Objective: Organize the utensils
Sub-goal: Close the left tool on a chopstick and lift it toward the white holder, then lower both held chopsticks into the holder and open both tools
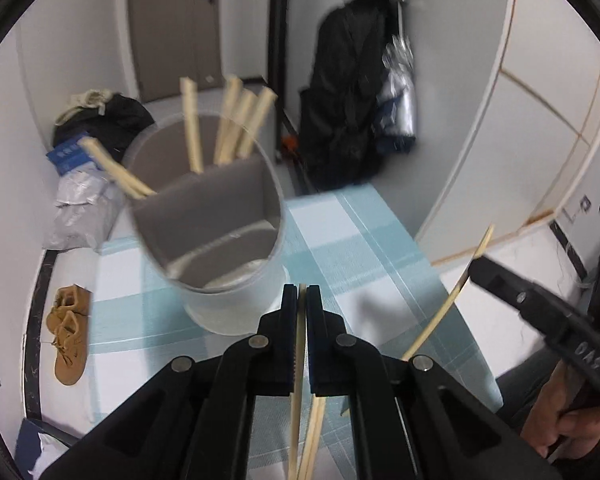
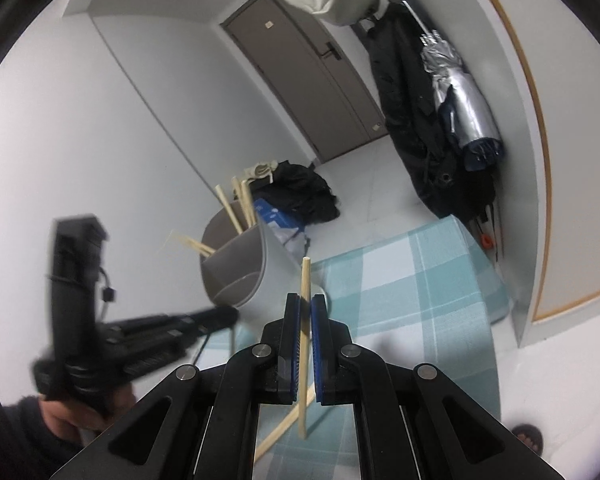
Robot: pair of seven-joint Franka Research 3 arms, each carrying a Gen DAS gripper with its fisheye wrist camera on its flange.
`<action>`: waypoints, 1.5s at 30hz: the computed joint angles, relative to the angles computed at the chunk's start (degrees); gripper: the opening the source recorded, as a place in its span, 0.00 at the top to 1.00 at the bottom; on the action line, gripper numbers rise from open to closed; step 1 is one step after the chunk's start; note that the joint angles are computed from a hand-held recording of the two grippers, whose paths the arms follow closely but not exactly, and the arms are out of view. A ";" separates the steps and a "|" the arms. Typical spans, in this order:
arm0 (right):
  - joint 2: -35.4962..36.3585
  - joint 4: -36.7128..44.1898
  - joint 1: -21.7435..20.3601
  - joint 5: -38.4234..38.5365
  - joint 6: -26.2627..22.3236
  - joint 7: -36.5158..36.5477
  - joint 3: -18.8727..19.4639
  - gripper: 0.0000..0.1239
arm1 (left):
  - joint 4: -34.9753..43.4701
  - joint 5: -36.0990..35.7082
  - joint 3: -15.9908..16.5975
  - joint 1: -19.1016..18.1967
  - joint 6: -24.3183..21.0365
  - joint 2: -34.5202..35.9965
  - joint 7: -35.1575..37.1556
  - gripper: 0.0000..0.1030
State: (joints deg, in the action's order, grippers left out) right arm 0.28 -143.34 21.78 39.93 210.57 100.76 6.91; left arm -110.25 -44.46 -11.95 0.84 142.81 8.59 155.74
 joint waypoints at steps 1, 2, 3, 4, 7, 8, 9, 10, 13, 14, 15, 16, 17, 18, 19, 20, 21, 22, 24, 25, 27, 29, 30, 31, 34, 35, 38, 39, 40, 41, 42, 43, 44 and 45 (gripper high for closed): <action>0.16 0.55 0.39 1.93 0.13 -1.98 0.34 0.96 | -0.80 -2.20 0.05 0.76 -0.28 -0.94 1.61 1.00; 0.43 1.28 0.81 4.09 0.32 -4.36 0.63 0.96 | -0.80 -3.48 -0.07 0.53 0.53 -0.88 1.86 1.00; 0.64 2.06 1.36 6.73 0.62 -7.30 0.93 0.96 | -0.97 -4.91 -0.16 0.47 0.71 -0.91 2.36 1.00; 0.84 2.87 1.86 8.87 0.78 -10.02 1.15 0.96 | -0.92 -6.63 0.09 0.91 -0.03 -1.13 3.11 1.00; 1.37 5.43 3.30 14.76 0.52 -18.23 1.66 0.97 | -1.46 -8.46 0.62 0.91 -0.21 -1.40 2.15 1.00; 1.54 5.99 3.61 15.29 0.43 -19.42 1.73 0.97 | -1.59 -9.03 0.75 0.87 0.09 -1.49 2.16 1.00; 1.81 6.91 4.10 16.69 0.46 -21.79 1.88 0.97 | -2.10 -9.70 1.11 1.21 -0.24 -2.19 2.69 1.00; 2.20 8.03 4.70 19.25 0.72 -24.96 2.03 0.97 | -1.96 -10.15 1.36 1.24 -0.43 -2.21 2.75 1.00; 3.31 11.25 6.26 25.28 1.48 -33.40 2.36 0.97 | -1.86 -10.20 2.04 1.19 -1.02 -2.70 1.94 1.00; 3.59 11.97 6.59 26.43 1.65 -34.97 2.43 0.97 | -1.66 -9.50 2.29 1.16 -1.45 -2.78 0.71 1.00; 3.90 12.87 6.94 27.89 1.80 -36.93 2.50 0.97 | -1.46 -9.41 2.44 1.21 -1.95 -2.79 0.04 1.00; 4.08 13.36 7.12 28.55 1.86 -37.76 2.54 0.97 | -1.49 -9.70 2.53 1.30 -2.35 -3.00 -0.01 1.00; 4.26 13.89 7.27 29.12 1.87 -38.46 2.59 0.97 | -1.49 -9.82 2.61 1.31 -2.59 -3.17 0.09 1.00; 4.49 14.52 7.42 29.83 1.86 -39.32 2.61 0.97 | -1.51 -10.04 2.67 1.29 -2.67 -3.32 0.20 1.00; 4.56 14.77 7.47 30.15 1.84 -39.78 2.60 0.97 | -1.43 -10.01 2.74 1.23 -2.88 -3.41 0.14 1.00; 4.81 15.50 7.60 30.98 1.82 -40.83 2.61 0.97 | -1.32 -9.88 2.81 1.18 -3.13 -3.47 0.02 1.00; 5.00 16.12 7.66 31.50 1.68 -41.56 2.60 0.97 | -1.15 -9.71 2.87 1.11 -3.37 -3.46 -0.21 1.00; 5.13 16.66 7.77 32.17 1.67 -42.39 2.64 0.97 | -0.92 -9.40 2.93 1.05 -3.61 -3.45 -0.55 1.00; 5.65 18.60 7.92 35.08 1.27 -46.14 2.55 0.97 | -0.42 -8.75 3.00 0.97 -3.98 -3.44 -1.20 1.00; 5.72 19.16 7.92 36.00 1.06 -47.27 2.60 0.97 | -0.05 -8.37 3.05 0.96 -4.19 -3.44 -1.37 1.00; 5.79 20.20 7.71 37.28 0.53 -48.81 2.56 0.97 | 0.79 -7.85 3.17 1.05 -5.01 -3.33 -1.92 1.00; 5.70 20.87 7.52 38.18 0.23 -49.52 2.64 0.97 | 1.70 -7.27 3.26 1.18 -5.83 -3.28 -2.70 1.00; 5.58 21.13 7.29 37.92 -0.13 -49.20 2.59 0.97 | 2.20 -6.85 3.30 1.22 -6.27 -3.23 -3.18 1.00; 5.57 21.51 7.20 38.15 -0.24 -49.60 2.57 0.97 | 2.80 -6.50 3.34 1.32 -6.91 -3.18 -3.59 1.00; 5.57 23.41 6.86 39.26 -1.06 -52.09 2.43 0.97 | 4.56 -6.28 3.38 1.54 -8.04 -3.15 -4.28 1.00; 5.66 24.34 6.78 40.29 -1.33 -53.64 2.40 0.97 | 5.15 -6.16 3.42 1.62 -8.48 -2.97 -4.77 1.00; 6.19 27.88 6.44 44.16 -1.85 -59.48 2.48 0.97 | 8.12 -4.77 3.45 1.92 -10.45 -1.81 -8.04 1.00; 6.38 29.19 6.17 45.62 -2.28 -61.42 2.52 0.97 | 8.98 -4.55 3.34 2.03 -10.57 -1.50 -8.54 1.00; 6.50 30.29 5.82 46.46 -2.73 -62.66 2.56 0.97 | 9.77 -4.52 3.20 2.17 -10.85 -1.20 -8.83 1.00; 6.61 31.24 5.49 47.12 -3.08 -63.64 2.63 0.97 | 10.86 -4.36 3.08 2.29 -11.17 -0.79 -9.39 1.00; 6.88 32.90 5.09 48.81 -3.46 -65.85 2.69 0.97 | 12.12 -4.19 2.95 2.45 -11.67 -0.29 -10.05 1.00; 7.14 34.17 4.72 50.25 -3.60 -67.66 2.88 0.97 | 12.91 -4.27 2.78 2.64 -11.97 0.03 -10.39 1.00; 7.35 35.61 4.19 51.74 -4.00 -69.64 3.06 0.97 | 14.02 -4.33 2.61 2.79 -12.05 0.47 -10.89 1.00; 7.59 36.96 3.63 52.86 -4.30 -71.25 3.27 0.97 | 15.06 -4.37 2.41 2.95 -12.25 0.89 -11.24 1.00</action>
